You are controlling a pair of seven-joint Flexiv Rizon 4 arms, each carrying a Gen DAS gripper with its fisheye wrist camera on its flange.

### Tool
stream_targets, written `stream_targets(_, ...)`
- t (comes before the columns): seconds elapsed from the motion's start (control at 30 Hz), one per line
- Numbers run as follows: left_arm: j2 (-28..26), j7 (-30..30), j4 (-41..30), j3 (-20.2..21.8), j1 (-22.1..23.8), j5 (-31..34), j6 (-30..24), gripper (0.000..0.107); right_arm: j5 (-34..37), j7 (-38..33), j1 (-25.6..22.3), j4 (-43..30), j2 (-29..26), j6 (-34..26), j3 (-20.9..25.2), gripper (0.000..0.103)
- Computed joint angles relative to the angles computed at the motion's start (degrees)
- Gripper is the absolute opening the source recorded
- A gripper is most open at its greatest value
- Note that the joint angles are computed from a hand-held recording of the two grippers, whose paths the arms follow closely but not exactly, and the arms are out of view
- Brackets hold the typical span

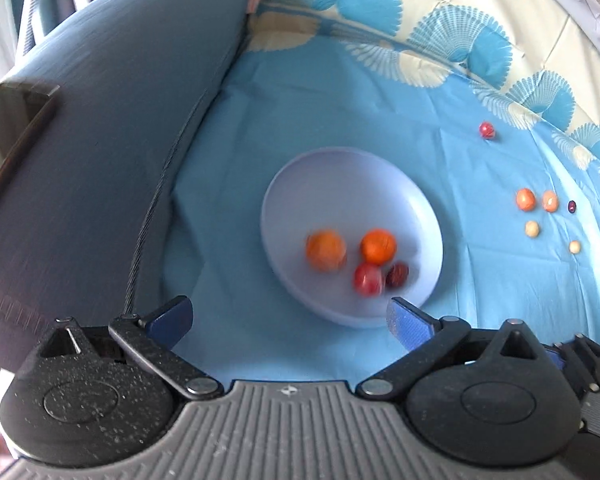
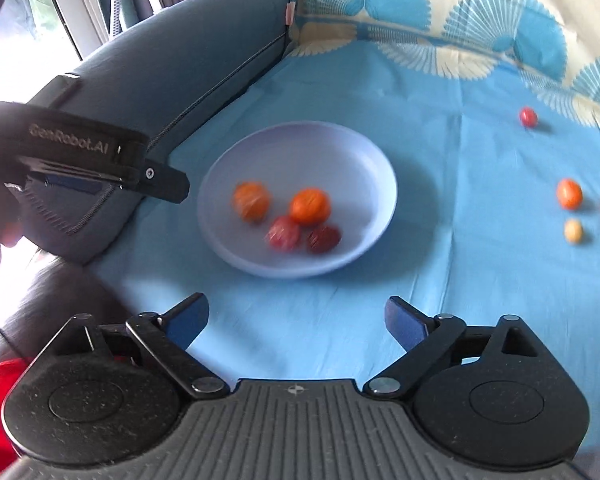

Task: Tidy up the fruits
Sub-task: 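Withdraw both open tools from the plate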

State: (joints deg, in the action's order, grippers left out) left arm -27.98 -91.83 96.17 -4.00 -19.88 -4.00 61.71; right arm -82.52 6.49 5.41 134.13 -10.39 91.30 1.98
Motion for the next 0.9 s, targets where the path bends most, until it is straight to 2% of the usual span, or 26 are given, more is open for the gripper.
stream_targets(0.07,2.6,0.4,3.1,0.0,0.5,-0.2,0.7,0.103,4.2,-1.7,0.9,2.4,2.9,-1.6,1.7,0.097)
stream_targets(0.2,6.7,-0.4,7.7,1.0,-0.3,2.3,3.6,0.103,6.4,-2.1,2.5,4.6,7.5,-4.7,3.6,0.098)
stream_targets(0.33,10.6,-2.8,11.4,2.0,-1.5,5.7,4.9,0.103,2.4,0.8,2.3,5.5,11.5,-6.9,5.0,0.099)
stream_targets(0.53,15.7,-4.1,17.2,1.1,-0.7,6.5,8.0,0.103,-0.8,3.3,1.8,6.9,16.1,-9.1,6.8,0.101)
stream_targets(0.9,18.9,-6.6,19.2,0.0,-0.8,9.1,10.2,0.103,-4.6,7.5,1.5,9.7,22.9,-10.8,7.5,0.102)
